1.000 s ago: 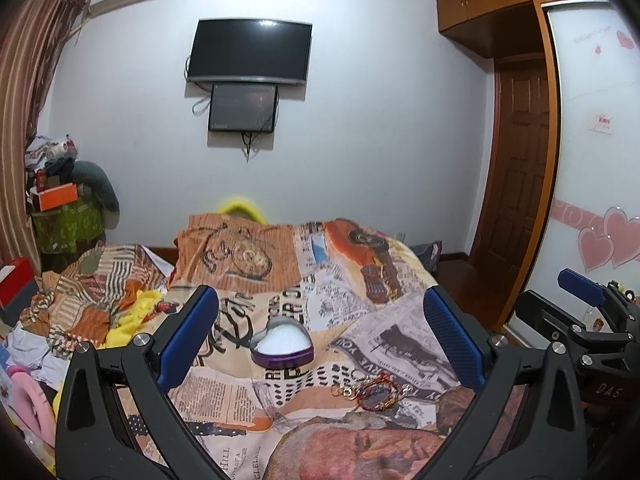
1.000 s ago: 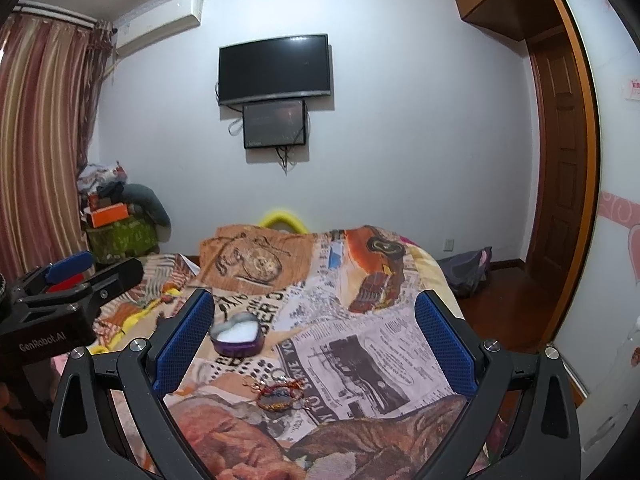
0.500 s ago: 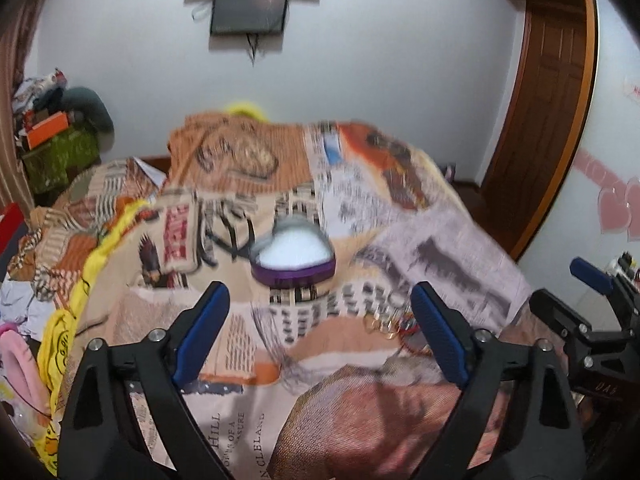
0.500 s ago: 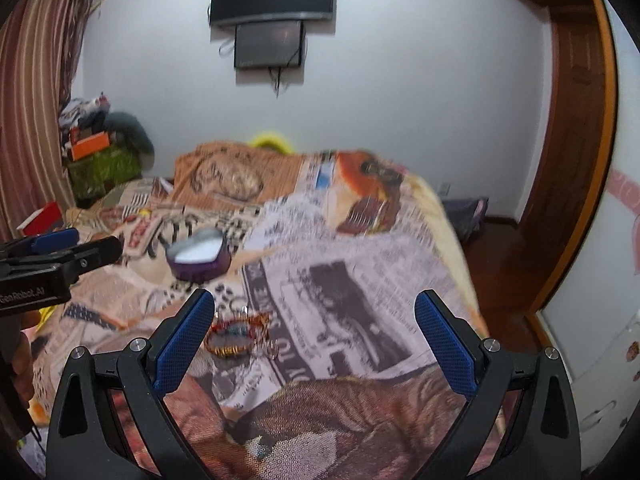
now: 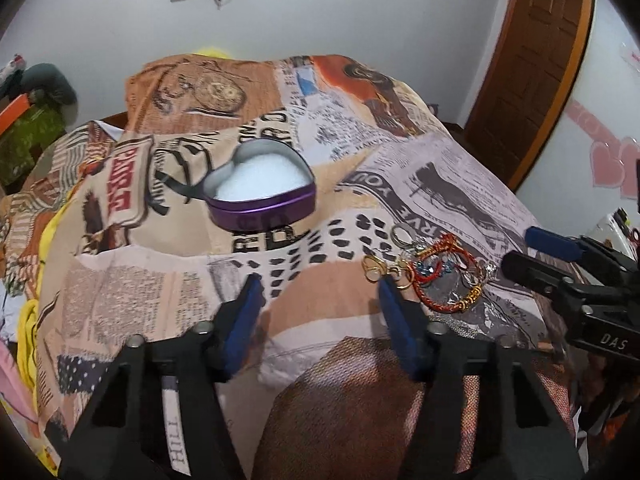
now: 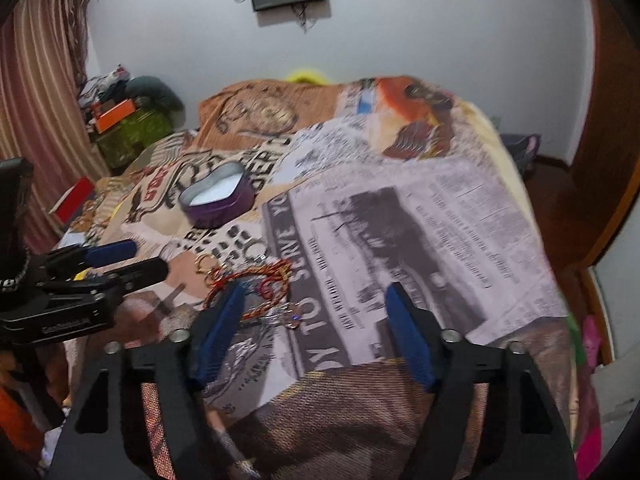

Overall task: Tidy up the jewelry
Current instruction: 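Grasp a gold ring with the left tool while the right tool grasps a small red-stone ring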

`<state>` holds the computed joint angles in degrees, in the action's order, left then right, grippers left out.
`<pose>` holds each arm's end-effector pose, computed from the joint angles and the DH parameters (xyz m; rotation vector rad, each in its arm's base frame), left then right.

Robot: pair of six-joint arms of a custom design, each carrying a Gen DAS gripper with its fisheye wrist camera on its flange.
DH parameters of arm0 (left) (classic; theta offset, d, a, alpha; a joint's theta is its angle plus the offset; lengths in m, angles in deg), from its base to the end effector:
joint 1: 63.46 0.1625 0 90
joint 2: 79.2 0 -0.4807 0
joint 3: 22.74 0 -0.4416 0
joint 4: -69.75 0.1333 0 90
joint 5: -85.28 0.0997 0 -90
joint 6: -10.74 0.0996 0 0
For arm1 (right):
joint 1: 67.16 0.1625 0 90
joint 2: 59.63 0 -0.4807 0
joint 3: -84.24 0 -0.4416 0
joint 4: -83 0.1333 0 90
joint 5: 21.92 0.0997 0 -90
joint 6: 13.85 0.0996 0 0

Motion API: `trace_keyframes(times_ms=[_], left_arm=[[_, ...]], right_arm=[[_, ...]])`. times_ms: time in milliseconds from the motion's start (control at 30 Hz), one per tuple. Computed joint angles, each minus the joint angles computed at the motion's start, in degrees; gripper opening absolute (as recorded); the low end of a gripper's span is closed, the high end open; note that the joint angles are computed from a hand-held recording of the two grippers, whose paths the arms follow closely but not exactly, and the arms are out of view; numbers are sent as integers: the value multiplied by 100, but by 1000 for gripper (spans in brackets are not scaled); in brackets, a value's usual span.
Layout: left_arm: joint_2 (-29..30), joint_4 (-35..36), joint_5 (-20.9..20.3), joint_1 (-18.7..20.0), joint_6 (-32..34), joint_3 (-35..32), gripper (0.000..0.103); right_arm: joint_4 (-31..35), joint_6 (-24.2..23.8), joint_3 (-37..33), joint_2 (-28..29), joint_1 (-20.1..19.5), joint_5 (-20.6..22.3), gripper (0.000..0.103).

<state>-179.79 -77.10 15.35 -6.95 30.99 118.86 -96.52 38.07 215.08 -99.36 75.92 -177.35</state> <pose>-0.0625 -0.3979 0.2825 1.2010 2.5225 -0.4429 0.3931 -0.2420 -0.0159 0.0417 -2.1913 1.0984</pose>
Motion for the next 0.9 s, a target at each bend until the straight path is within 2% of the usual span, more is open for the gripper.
trace_keyframes(times_ms=[67, 167, 233, 500, 667, 733, 900], left_arm=[[67, 77, -93, 16, 63, -35, 45], [147, 181, -231, 36, 130, -73, 37], [197, 172, -226, 19, 184, -64, 33], [363, -40, -299, -9, 324, -45, 30], [431, -179, -332, -61, 429, 12, 19], [476, -203, -331, -63, 441, 23, 8], [482, -329, -302, -65, 449, 70, 8]], right_arm=[[-207, -277, 3, 30, -80, 153, 53], [-190, -414, 5, 30, -147, 335, 41], [-85, -381, 18, 11, -176, 422, 37], [-284, -740, 35, 46, -291, 564, 31], [-409, -997, 2, 95, -369, 626, 18], [-460, -1031, 0, 115, -373, 626, 13], [-641, -1054, 28, 145, -372, 623, 13]])
